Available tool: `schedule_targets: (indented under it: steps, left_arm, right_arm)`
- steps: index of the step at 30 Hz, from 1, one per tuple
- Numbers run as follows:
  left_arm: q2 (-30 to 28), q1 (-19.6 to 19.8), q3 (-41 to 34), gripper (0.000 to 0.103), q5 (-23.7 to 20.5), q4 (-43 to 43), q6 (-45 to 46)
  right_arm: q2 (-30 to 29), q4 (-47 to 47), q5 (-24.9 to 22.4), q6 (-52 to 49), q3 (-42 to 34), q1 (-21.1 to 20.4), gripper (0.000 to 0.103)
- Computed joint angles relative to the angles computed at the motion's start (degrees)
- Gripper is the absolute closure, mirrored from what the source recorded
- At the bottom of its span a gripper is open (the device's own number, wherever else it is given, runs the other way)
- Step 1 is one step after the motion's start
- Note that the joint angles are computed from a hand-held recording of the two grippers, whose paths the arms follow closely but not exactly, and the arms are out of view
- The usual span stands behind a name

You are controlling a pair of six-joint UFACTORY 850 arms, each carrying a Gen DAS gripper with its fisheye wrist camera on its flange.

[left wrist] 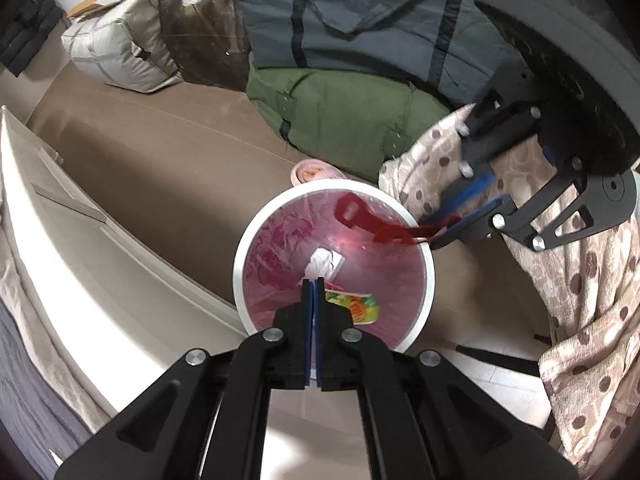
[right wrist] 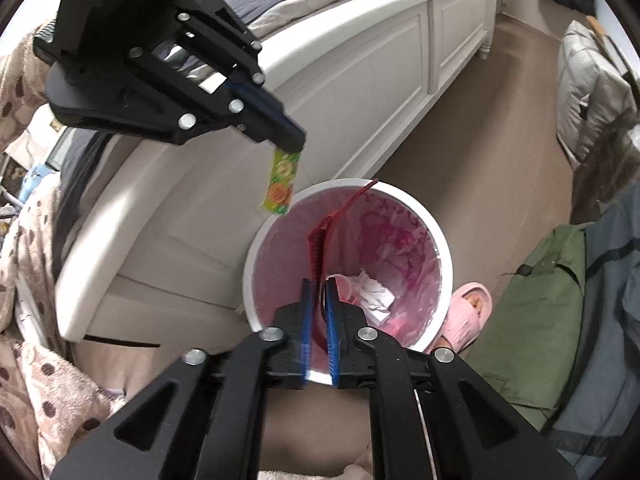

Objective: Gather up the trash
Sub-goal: 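Open both grippers to drop the strap and wrapper into the bin, then move both tools back over the bed toward the remaining trash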

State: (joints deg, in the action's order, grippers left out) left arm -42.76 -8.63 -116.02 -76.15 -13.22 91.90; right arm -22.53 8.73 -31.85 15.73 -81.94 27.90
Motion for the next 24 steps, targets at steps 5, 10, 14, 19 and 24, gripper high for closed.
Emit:
schedule_targets:
  steps: [5,10,14,19,24]
  left_arm:
    - [2.76,-0.04,5.14,0.009,6.74,0.64,3.27]
    - [4.72,-0.10,8.44,0.005,10.92,3.25,6.39]
    - [5.28,0.27,8.77,0.005,11.06,2.72,7.04]
    - [7.50,0.80,10.54,0.005,11.70,1.22,8.28]
    - [11.12,2.03,13.17,0.005,12.32,-0.74,12.16]
  right_arm:
    - [0.76,-10.82,0.07,7.68,-0.12,1.99,0.020]
    - [1.34,-9.38,-3.42,3.85,-0.85,2.59,0.007]
    - [2.18,-10.38,-6.58,4.11,-0.72,3.30,0.007]
    - [3.61,-13.65,-8.16,8.19,0.07,4.67,0.007]
    - [5.66,-18.08,-9.09,13.63,0.45,6.06,0.007]
